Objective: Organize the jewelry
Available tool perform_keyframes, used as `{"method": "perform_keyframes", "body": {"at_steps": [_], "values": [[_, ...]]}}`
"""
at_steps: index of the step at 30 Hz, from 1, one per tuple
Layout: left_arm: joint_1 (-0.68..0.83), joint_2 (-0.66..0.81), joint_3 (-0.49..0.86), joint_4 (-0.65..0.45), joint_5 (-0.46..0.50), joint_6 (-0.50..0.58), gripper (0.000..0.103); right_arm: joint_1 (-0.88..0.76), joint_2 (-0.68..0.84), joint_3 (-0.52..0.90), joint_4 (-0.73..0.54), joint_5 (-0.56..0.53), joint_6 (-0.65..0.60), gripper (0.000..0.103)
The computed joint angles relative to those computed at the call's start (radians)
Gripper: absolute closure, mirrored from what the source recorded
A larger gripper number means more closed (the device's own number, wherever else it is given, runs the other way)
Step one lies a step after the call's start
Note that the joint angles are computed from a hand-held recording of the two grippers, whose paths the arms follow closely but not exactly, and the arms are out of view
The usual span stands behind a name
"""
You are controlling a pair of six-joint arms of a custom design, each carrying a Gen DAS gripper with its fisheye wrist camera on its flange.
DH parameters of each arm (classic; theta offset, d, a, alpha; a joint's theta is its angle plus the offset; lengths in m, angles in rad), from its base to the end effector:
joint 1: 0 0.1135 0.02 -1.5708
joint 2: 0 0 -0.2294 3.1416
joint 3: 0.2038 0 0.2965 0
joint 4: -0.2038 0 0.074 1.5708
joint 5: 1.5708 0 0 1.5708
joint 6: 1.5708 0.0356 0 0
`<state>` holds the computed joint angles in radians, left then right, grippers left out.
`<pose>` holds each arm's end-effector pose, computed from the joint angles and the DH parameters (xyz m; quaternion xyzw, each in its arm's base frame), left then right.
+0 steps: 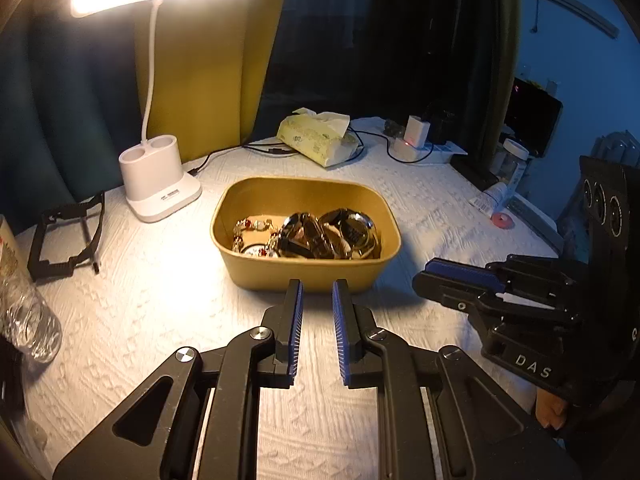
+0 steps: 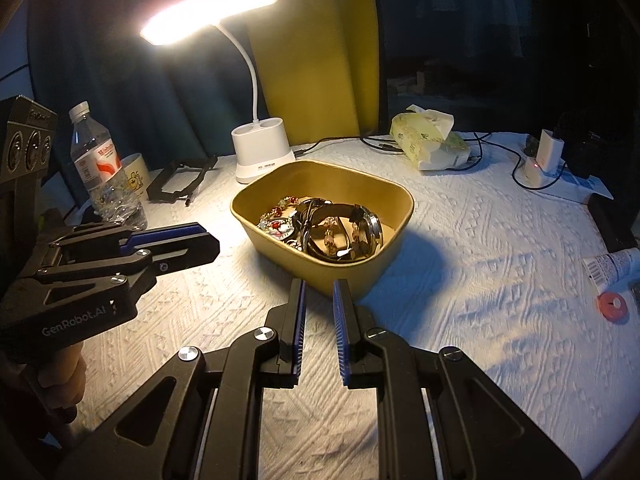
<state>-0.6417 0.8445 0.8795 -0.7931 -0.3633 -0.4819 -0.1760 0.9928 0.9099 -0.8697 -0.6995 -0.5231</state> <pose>0.1947 -0.1297 0.2814 0.0009 0.9063 -0.0667 0.4174 0.2479 -0.0208 0.2589 -0.2572 0.8635 0.2088 0.3803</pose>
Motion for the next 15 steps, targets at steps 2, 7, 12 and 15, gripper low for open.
{"method": "perform_keyframes", "body": {"at_steps": [2, 7, 12, 15], "values": [[-0.016, -0.022, -0.011, -0.015, -0.012, -0.012, 0.086, -0.006, -0.019, -0.008, -0.011, -0.001, -0.005, 0.089], [-0.064, -0.076, -0.033, -0.05, -0.052, -0.045, 0.086, -0.026, -0.08, -0.031, -0.045, -0.004, -0.016, 0.089], [-0.128, -0.12, -0.038, -0.08, -0.108, -0.074, 0.078, -0.051, -0.143, -0.044, -0.079, -0.013, -0.025, 0.089], [-0.178, -0.146, -0.037, -0.096, -0.154, -0.09, 0.073, -0.073, -0.177, -0.047, -0.101, -0.024, -0.034, 0.089]]}}
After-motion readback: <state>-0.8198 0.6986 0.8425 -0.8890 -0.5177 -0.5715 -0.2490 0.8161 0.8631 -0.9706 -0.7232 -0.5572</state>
